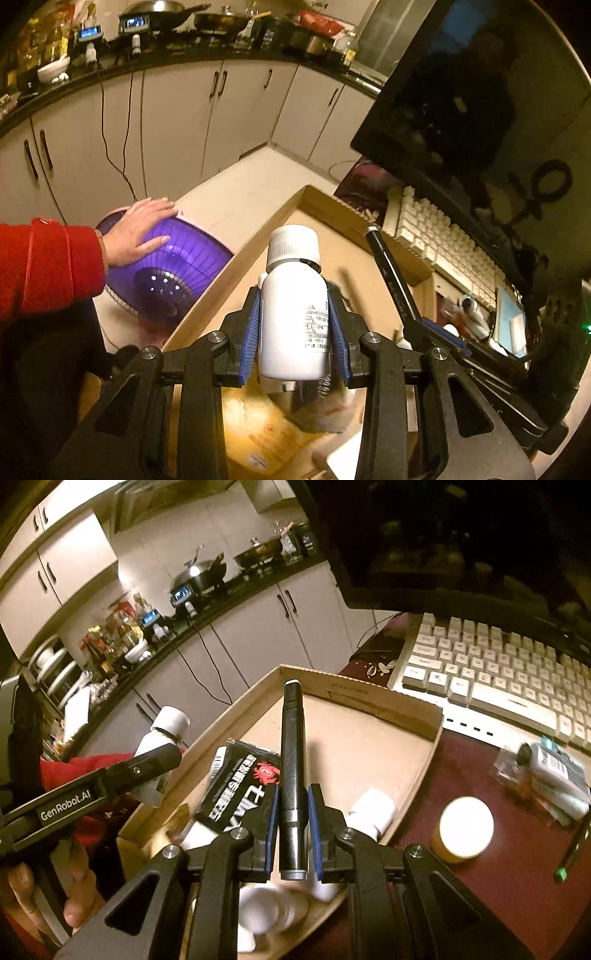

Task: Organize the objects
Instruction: 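Open left gripper dropping bottle while right gripper releases marker into tray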

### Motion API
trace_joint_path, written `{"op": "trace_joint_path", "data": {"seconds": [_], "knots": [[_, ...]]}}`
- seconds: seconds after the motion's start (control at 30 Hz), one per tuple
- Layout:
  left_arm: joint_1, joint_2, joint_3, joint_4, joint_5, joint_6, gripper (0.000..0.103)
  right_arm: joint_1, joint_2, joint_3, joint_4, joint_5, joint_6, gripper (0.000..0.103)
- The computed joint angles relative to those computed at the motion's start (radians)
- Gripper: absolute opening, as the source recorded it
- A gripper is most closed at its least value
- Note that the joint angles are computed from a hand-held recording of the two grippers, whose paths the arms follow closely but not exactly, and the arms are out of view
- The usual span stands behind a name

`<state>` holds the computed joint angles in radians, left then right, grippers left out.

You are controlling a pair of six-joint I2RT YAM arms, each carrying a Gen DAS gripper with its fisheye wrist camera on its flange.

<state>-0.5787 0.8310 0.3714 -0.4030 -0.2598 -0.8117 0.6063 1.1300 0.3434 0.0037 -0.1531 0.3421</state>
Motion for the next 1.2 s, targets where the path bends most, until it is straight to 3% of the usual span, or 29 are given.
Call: {"op": "trace_joint_path", "data": {"seconds": [0.2, 0.4, 0.9, 1.1, 1.2], "knots": [[0.078, 0.114, 0.0, 0.104, 0.09, 0.04, 0.034, -0.011, 0.127, 0.046, 0.036, -0.025, -0.015, 0.014], [0.054, 0.205, 0.016, 0.158, 0.091, 0.038, 0.034, 0.013, 0.162, 0.047, 0.058, -0.007, -0.014, 0.014], [0.037, 0.31, 0.064, 0.125, 0.085, 0.039, 0.034, 0.041, 0.207, 0.05, 0.085, 0.029, -0.002, 0.014], [0.038, 0.21, 0.026, 0.117, 0.09, 0.025, 0.035, 0.018, 0.19, 0.039, 0.085, 0.013, -0.001, 0.016], [-0.001, 0.117, 0.014, 0.058, 0.046, -0.015, 0.035, 0.007, 0.125, 0.017, 0.061, 0.002, 0.001, 0.016]]}}
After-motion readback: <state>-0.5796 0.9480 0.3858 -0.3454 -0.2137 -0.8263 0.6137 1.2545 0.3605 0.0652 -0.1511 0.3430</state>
